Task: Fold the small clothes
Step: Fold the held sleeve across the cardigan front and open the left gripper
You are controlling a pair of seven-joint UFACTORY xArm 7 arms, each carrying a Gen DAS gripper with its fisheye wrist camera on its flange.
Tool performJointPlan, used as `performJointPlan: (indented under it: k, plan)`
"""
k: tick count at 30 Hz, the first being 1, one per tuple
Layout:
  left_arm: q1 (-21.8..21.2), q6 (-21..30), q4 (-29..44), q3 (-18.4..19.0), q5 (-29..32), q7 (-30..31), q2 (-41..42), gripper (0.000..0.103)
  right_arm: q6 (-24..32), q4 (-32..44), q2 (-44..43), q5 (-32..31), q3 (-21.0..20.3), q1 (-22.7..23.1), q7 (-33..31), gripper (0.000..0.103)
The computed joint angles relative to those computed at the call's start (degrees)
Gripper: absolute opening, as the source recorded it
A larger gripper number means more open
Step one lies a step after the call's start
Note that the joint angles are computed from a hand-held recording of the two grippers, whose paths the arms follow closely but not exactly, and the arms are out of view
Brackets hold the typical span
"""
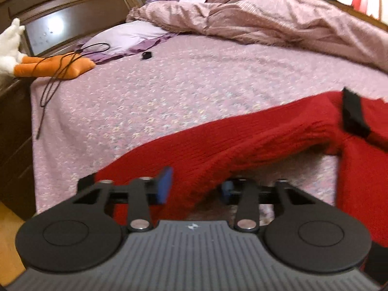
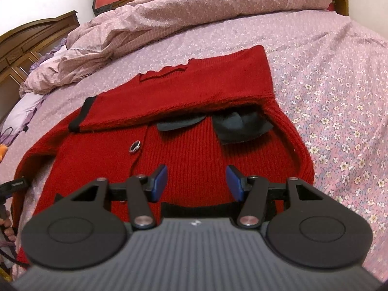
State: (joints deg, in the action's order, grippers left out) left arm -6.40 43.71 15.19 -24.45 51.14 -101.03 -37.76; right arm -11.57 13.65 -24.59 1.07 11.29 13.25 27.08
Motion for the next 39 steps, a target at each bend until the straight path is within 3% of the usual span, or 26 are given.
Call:
performJointPlan:
  k: [1,4,9,18,24,30,39]
  plan:
    - [0.4,-0.2,0.1,-0.1,0.7,-0.5,-0.3,0.024,0.0,0.0,0.0,0.0,-0.2,0.2,0.1,0.056]
    - [1.7,-0.3,0.7,-0.1,2.4,-2.1,-1.9,0.017,-0.1,-0.1,0.0,-0.1,-0.7,0.6,0.1,0.056]
    - [4.9,-1.5,3.0,0.0,7.9,-3.2,-4.7,0.016,-0.5,-0.4,-0.3,-0.1,-1.2,0.9,0.2,0.056]
    - [9.6,-10.5,12.2,-2.5,17.6,-9.5,-4.0,0.016,-1.3,-0.7,-0.2,-0.1,-2.1,1.6,0.5,0.056]
    - [9.9,-13.3,22.0,-6.7,26.4,-14.4,6.5,0.016,-2.0,-1.4,-0.5,-0.3,-3.6,2.5,0.6,0.056]
    - [6.7,-9.5,30.8,-9.9,31.1,-14.3,21.3,0.016,-2.6,-2.2,-1.0,-0.3,-5.2,3.0,1.0,0.056]
    - [1.0,-10.5,37.6,-5.5,35.7,-12.5,37.2,0.017,-3.1,-3.4,-1.0,-0.5,-7.7,3.4,1.4,0.056]
